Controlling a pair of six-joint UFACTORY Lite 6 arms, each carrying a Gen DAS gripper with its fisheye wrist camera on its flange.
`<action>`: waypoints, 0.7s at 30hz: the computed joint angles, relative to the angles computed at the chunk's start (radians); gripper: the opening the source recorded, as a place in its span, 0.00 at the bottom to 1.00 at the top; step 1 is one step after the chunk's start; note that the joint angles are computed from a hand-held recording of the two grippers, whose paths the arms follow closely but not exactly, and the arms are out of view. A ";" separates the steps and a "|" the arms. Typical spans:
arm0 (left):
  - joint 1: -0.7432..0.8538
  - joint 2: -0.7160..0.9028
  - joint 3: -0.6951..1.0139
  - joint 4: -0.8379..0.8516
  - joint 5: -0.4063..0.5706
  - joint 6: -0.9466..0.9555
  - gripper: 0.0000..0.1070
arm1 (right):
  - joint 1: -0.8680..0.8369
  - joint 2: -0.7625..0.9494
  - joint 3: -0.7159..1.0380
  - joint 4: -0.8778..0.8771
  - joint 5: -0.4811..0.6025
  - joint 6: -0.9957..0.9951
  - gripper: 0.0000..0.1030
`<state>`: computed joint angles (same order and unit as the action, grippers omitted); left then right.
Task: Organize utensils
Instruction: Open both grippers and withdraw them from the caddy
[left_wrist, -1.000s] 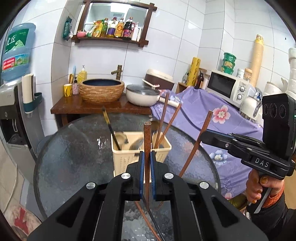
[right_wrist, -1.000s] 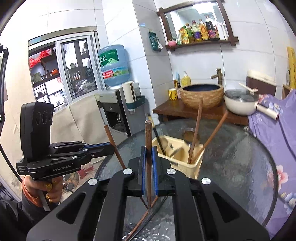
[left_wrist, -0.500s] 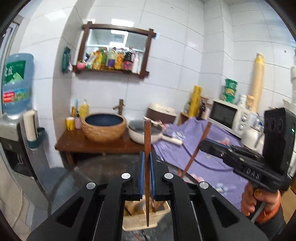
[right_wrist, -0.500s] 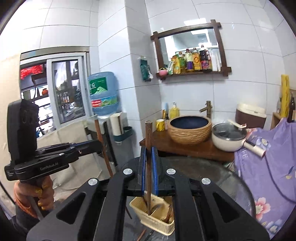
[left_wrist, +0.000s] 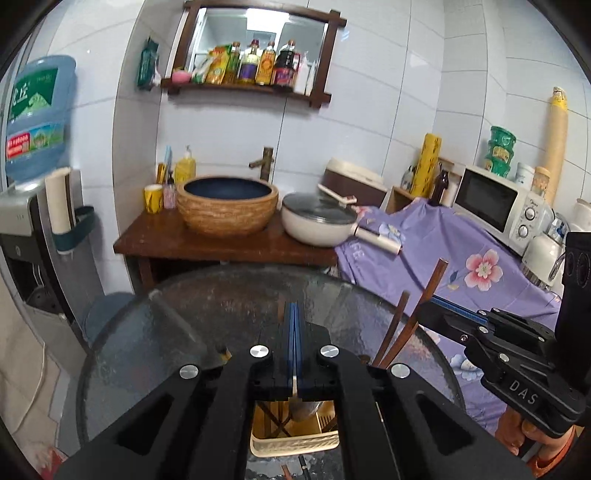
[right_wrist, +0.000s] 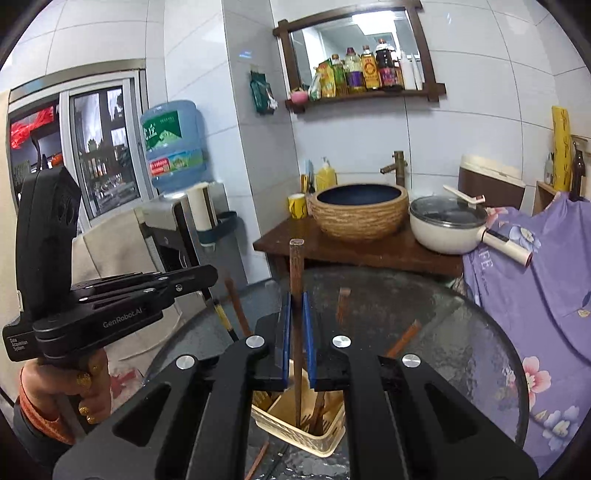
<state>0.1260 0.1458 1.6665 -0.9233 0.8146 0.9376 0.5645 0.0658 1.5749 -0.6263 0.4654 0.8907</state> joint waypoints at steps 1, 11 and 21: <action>-0.003 0.004 -0.027 -0.005 -0.011 0.010 0.00 | 0.003 0.002 -0.021 -0.011 -0.010 0.016 0.07; 0.040 -0.110 -0.288 -0.115 -0.048 0.194 0.13 | 0.040 -0.069 -0.254 -0.356 -0.094 0.414 0.49; 0.123 -0.323 -0.721 -0.195 -0.174 0.412 0.53 | 0.275 -0.224 -0.525 -0.766 0.164 0.870 0.63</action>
<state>0.2487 -0.1772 0.9457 -1.1180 0.6408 1.3499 0.8391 -0.1583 1.0502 -1.3925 0.6291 1.7609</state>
